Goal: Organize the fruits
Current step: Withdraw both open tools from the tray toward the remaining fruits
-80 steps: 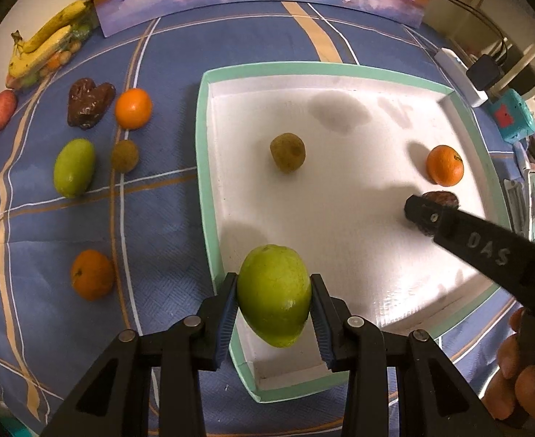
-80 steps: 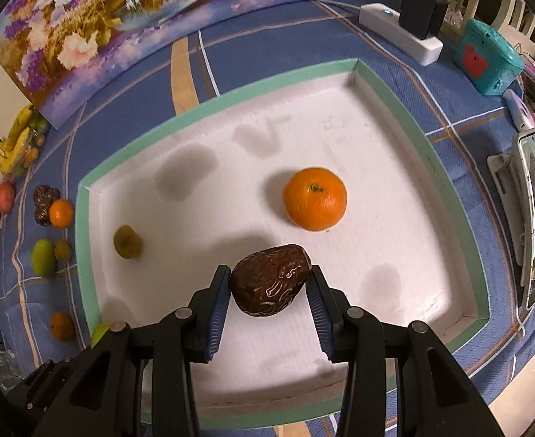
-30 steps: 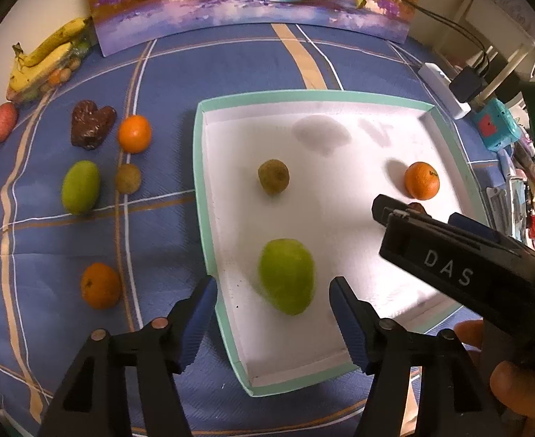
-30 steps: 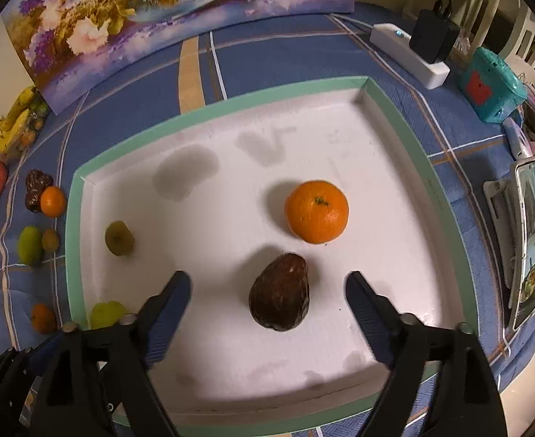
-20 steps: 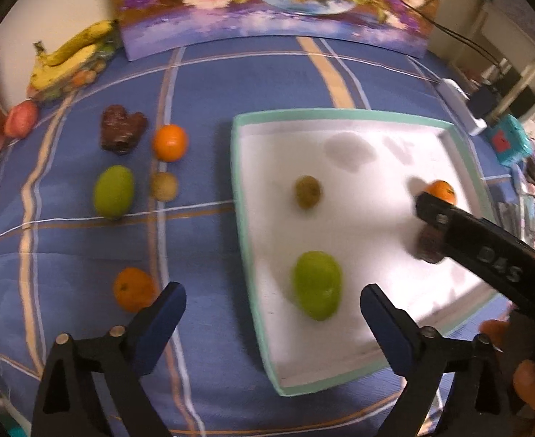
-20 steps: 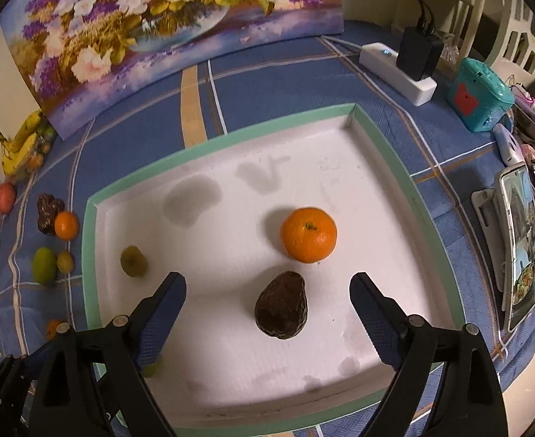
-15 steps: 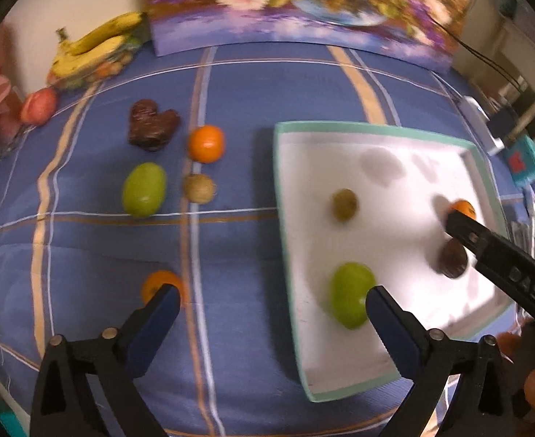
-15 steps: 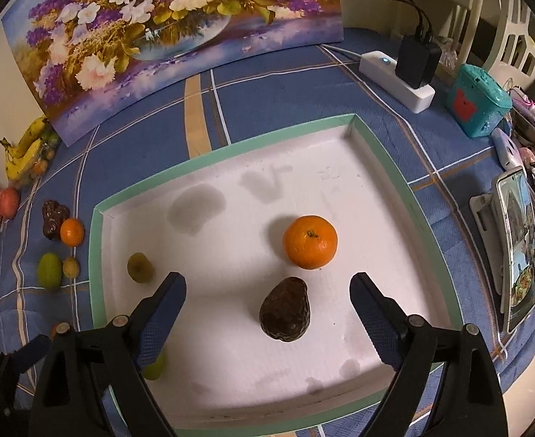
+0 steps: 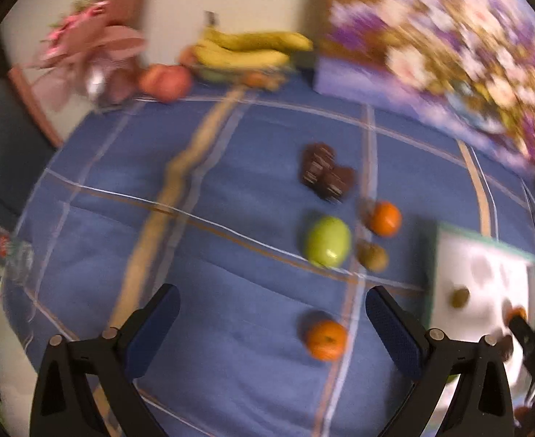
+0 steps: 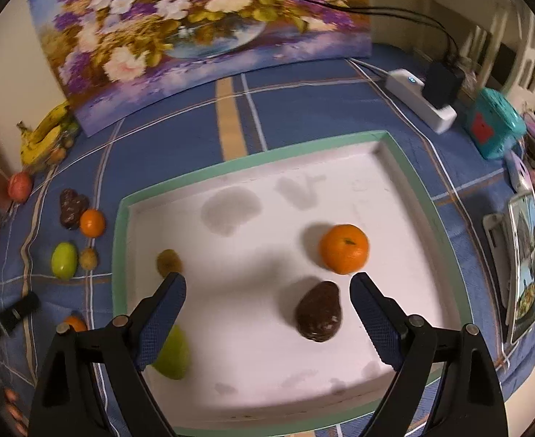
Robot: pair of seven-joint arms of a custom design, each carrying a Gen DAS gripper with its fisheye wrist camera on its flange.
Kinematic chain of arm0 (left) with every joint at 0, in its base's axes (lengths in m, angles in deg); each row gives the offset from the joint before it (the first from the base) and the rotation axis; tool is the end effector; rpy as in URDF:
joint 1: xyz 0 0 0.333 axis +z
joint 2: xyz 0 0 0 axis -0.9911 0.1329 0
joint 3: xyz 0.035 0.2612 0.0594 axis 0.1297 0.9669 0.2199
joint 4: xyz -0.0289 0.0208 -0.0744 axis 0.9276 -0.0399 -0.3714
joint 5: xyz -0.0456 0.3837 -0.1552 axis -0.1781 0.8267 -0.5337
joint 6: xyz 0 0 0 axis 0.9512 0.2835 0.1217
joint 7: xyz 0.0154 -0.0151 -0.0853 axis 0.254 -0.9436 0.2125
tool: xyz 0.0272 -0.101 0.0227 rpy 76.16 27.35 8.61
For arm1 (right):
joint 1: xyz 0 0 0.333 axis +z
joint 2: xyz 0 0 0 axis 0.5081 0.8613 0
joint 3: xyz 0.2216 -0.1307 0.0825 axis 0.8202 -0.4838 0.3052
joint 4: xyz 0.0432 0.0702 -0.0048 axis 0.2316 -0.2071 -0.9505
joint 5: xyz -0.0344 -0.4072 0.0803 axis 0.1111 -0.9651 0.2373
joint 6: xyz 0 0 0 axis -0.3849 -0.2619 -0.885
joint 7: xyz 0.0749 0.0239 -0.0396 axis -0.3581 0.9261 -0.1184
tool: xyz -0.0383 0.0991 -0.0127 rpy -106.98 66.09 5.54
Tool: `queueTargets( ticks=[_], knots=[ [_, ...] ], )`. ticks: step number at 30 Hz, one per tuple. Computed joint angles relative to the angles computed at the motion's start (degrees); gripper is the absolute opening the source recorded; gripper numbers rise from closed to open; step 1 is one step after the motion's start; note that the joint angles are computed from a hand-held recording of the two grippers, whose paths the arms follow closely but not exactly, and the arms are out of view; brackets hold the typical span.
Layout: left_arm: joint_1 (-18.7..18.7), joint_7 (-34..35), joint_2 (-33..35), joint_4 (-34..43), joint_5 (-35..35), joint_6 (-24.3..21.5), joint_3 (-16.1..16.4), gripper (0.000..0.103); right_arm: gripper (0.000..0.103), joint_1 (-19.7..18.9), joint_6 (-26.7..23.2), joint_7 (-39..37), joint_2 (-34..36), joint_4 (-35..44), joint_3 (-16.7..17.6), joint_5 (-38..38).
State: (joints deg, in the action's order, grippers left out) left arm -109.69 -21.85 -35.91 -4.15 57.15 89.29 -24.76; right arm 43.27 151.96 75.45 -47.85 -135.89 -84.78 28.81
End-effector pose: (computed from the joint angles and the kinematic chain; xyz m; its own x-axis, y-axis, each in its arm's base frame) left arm 0.6853 -0.3459 0.4573 0.3956 -0.9184 0.0039 -0.8271 -0.3581 -0.4332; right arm 0.7040 0.1769 0.4317 -0.1034 -0.9904 -0.0921 -0.8835 0.1340 -0.4489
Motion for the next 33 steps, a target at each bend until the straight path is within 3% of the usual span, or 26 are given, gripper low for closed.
queueTargets(
  ticks=[4, 15, 23, 33],
  knots=[
    [1.27, -5.71, -9.03, -12.85, 2.03, 4.49, 0.74, 0.103, 0.092, 0.71, 0.42, -1.52, 0.35, 0.95, 0.61, -0.37],
    [7.0, -9.47, -19.42, -27.5, 2.2, 13.71, -2.48, 0.103, 0.092, 2.47, 5.96, -9.59, 1.37, 2.4, 3.55, 3.3],
    [8.74, -3.34, -16.02, -24.57, -2.96, 11.87, -4.04, 0.103, 0.092, 4.13, 6.37, -15.91, 4.31, 6.06, 5.57, 6.7],
    [7.87, -0.28, -10.73, -19.66, -4.97, 3.52, -2.53, 0.103, 0.091, 8.1, -2.14, -19.11, 12.33, 15.54, 5.48, 6.13]
  ],
)
